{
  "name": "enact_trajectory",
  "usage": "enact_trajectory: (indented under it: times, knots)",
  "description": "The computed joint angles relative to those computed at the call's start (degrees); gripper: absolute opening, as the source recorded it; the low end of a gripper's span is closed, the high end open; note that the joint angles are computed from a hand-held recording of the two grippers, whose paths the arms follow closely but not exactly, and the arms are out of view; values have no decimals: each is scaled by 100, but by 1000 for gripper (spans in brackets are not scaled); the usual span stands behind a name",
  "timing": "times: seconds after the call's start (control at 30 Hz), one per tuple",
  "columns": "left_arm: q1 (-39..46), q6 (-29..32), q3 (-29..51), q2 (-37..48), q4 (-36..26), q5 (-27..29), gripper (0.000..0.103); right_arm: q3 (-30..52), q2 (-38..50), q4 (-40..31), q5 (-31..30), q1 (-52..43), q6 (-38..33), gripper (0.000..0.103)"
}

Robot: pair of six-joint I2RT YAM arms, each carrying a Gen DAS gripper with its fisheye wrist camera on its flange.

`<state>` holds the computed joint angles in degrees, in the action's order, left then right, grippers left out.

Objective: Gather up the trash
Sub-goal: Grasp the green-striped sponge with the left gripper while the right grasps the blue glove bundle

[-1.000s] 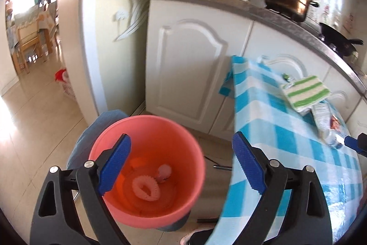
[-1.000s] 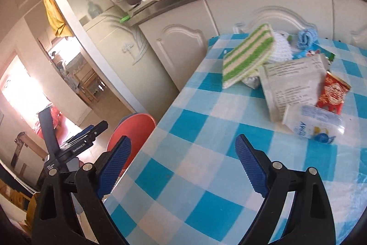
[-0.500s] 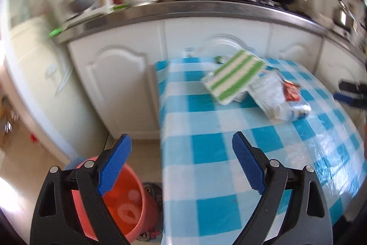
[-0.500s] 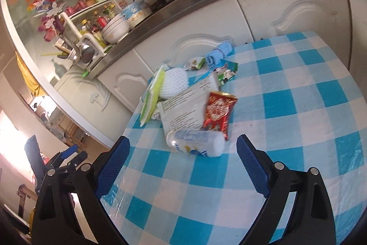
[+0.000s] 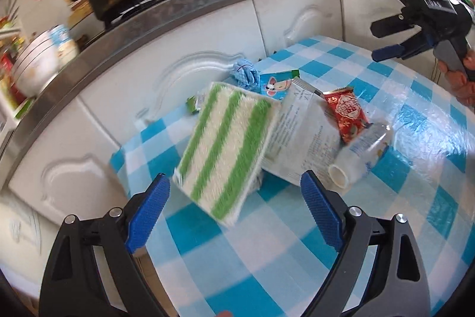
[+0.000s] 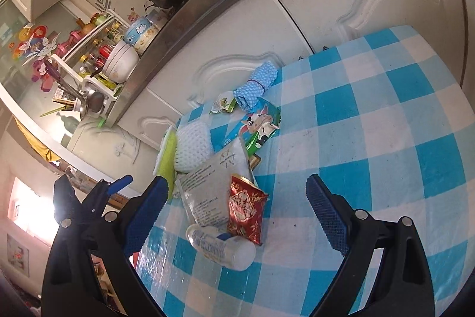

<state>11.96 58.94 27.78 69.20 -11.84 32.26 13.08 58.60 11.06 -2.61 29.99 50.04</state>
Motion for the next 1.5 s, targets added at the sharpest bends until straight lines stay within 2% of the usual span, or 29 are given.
enact_trajectory:
  times: [0.13, 0.37, 0.47, 0.57, 0.6, 0.73, 0.9, 0.97, 1.03, 1.07, 1.3, 1.5]
  knots:
    - [-449, 248, 716, 935, -116, -198, 90, 559, 1069, 356, -499, -439, -409, 93]
    - [-921, 574, 1604, 2060, -461, -356, 90, 2108, 2593, -20, -866, -928, -1328, 93]
    - [-1078, 600, 1773, 2414, -401, -492, 90, 2814, 3261, -266, -891, -1100, -1679, 93]
    - [-1104, 561, 1930, 2606, -409, -346, 90, 3417, 3957, -421, -931, -1287, -1761, 75]
    - [-1094, 549, 2005, 2675, -448, -279, 90, 3618, 4172, -521, -943, -1323, -1795, 73]
    - [-1059, 380, 2194, 2915, -437, -94, 90, 4373, 4965, -806, -864, -1388, -1869, 71]
    - [-940, 194, 2317, 3173, -403, 193, 89, 5012, 5524, -1069, -677, -1268, -2049, 71]
    - [-883, 37, 2318, 3220, -309, 283, 80, 5273, 5719, -1239, -491, -1165, -2154, 71]
    - [-817, -151, 2368, 3264, -281, 376, 71, 5549, 5930, -1433, -268, -1085, -2263, 63]
    - [-756, -224, 2430, 3301, -346, 465, 67, 5655, 6019, -1522, -169, -1062, -2304, 55]
    - [-567, -505, 2282, 3194, -364, 697, 52, 5430, 5970, -1283, -48, -975, -2463, 34]
    - [-488, -597, 1917, 2919, -393, 872, 46, 4734, 5591, -901, -274, -860, -2465, 27]
